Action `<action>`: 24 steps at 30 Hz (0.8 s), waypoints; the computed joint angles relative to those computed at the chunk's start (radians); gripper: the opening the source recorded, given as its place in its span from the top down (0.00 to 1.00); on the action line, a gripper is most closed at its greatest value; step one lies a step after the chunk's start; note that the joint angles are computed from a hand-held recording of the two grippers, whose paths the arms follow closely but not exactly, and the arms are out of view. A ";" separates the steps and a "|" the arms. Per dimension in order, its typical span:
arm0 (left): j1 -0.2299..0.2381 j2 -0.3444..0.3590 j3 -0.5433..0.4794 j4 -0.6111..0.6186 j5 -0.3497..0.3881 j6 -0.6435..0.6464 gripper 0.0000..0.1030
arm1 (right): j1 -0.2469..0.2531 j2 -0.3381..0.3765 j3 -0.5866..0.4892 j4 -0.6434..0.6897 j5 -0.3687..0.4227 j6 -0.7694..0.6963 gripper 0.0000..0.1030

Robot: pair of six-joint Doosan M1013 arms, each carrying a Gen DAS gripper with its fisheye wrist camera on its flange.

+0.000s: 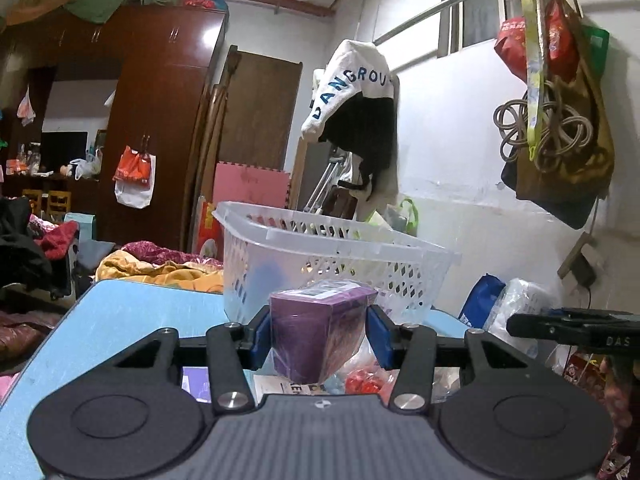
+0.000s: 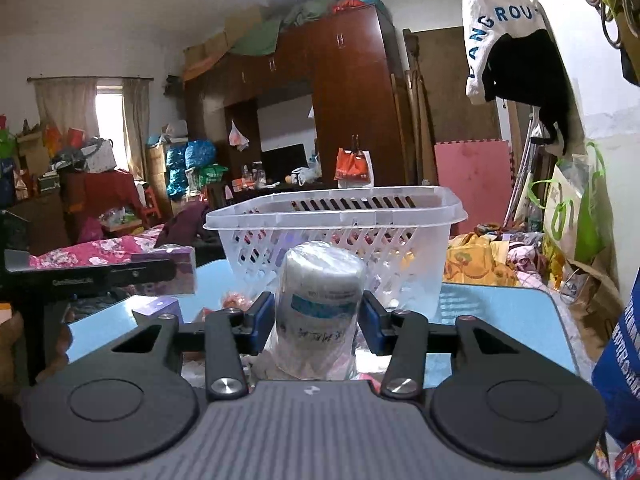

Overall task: Organize objects
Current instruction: 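Carry both items into the white basket and open both tools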

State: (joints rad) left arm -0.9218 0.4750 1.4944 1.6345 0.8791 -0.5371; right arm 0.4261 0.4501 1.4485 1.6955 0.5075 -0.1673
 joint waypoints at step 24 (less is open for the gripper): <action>0.170 0.115 -0.399 -0.542 -0.121 0.583 0.48 | 0.043 0.229 -0.534 -0.750 0.007 0.776 0.52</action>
State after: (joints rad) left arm -0.7519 0.5899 1.0949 1.0922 0.7579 0.0455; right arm 0.4693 0.6787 0.9145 0.9450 0.5141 0.6084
